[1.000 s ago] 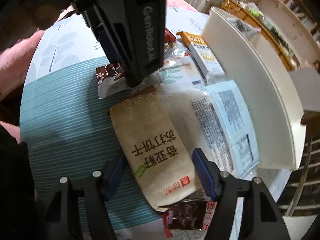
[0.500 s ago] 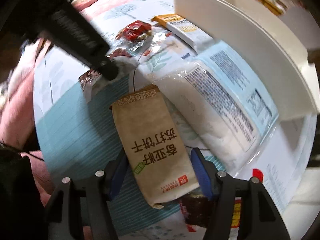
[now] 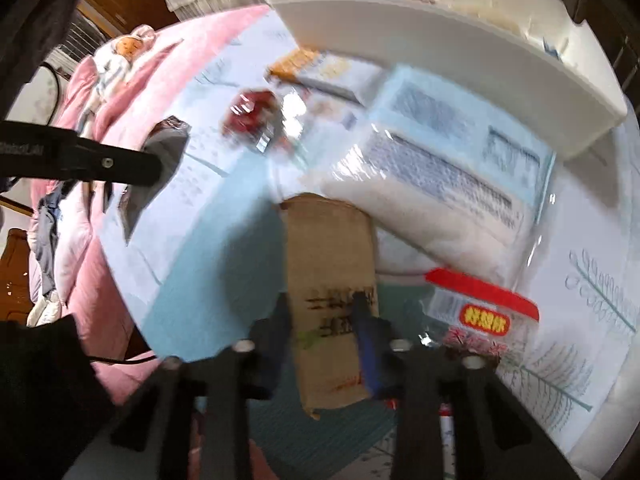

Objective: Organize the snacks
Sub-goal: 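Grasp the brown chocolate wrapper with the left tool while the right tool grasps the beige biscuit box, then lift the chocolate wrapper and beige biscuit box up from the cloth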

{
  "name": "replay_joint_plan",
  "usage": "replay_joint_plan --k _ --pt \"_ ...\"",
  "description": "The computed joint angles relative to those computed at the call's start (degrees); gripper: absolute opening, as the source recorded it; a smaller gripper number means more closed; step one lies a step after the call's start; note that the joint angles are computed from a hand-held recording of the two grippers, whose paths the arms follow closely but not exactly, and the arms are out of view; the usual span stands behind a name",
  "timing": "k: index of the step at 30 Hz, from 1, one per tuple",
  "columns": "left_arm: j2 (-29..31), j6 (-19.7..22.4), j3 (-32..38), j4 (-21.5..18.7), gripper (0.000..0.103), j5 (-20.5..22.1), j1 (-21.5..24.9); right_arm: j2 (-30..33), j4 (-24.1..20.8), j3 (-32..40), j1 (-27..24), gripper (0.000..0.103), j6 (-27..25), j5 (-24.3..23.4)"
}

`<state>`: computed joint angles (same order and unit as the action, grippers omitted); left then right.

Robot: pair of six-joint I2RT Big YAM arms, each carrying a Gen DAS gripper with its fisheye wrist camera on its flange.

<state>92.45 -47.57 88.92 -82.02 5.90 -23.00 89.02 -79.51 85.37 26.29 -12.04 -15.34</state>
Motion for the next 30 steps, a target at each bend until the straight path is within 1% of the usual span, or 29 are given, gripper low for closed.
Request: replay_joint_plan --k 2,5,6,8,9,11,15,16,19,22,26,28,30 --pt "-0.1 1.3 0.9 -0.8 0.035 -0.2 0.7 0.5 -0.7 1.3 0.4 0.023 1.4 0.7" --pt "0.2 4.2 3.2 -3.0 0.035 -0.5 1.5 -0.7 0.2 -0.3 0.8 0.022 3.5 1.4" --pt "0.8 5.0 4.1 -3.3 0.035 -0.5 1.6 -0.8 0.1 0.1 0.6 0.02 4.8 1.6" --pt "2.0 6.2 5.1 -3.3 0.035 -0.6 1.4 -2.7 1.3 -2.2 0.0 0.018 7.1 0.9" --pt "2.3 7.4 5.8 -3.8 0.035 -0.6 1.6 -3.5 1.4 -3.1 -0.3 0.017 8.5 0.3" --pt "3.2 8.5 6.8 -4.1 0.035 -0.7 1.4 -4.7 1.3 -4.1 -1.0 0.017 10.9 -0.2" --pt "3.8 10.8 8.2 -5.0 0.035 -0.6 1.7 -5.4 1.9 -5.1 -0.1 0.016 15.9 1.6" --pt "3.9 11.4 8.3 -5.1 0.035 -0.5 1.8 -5.4 1.9 -5.1 0.0 0.016 16.5 2.2" --pt "4.2 12.2 8.6 -5.7 0.035 -0.1 2.3 -4.8 0.7 -4.5 1.2 0.017 17.8 8.4" --pt "4.6 13.2 8.9 -6.1 0.035 0.0 2.8 -4.8 1.3 -5.0 -0.1 0.018 19.6 6.6" --pt "5.0 14.7 9.5 -6.5 0.035 0.0 3.1 -4.4 1.5 -5.1 -0.4 0.021 20.6 7.7" --pt "5.2 15.5 9.9 -6.8 0.035 0.0 3.3 -4.2 1.3 -5.0 -0.4 0.021 20.9 7.4" --pt "5.5 16.2 10.4 -7.2 0.035 0.1 3.4 -3.9 0.9 -4.8 -0.5 0.02 20.9 6.4"
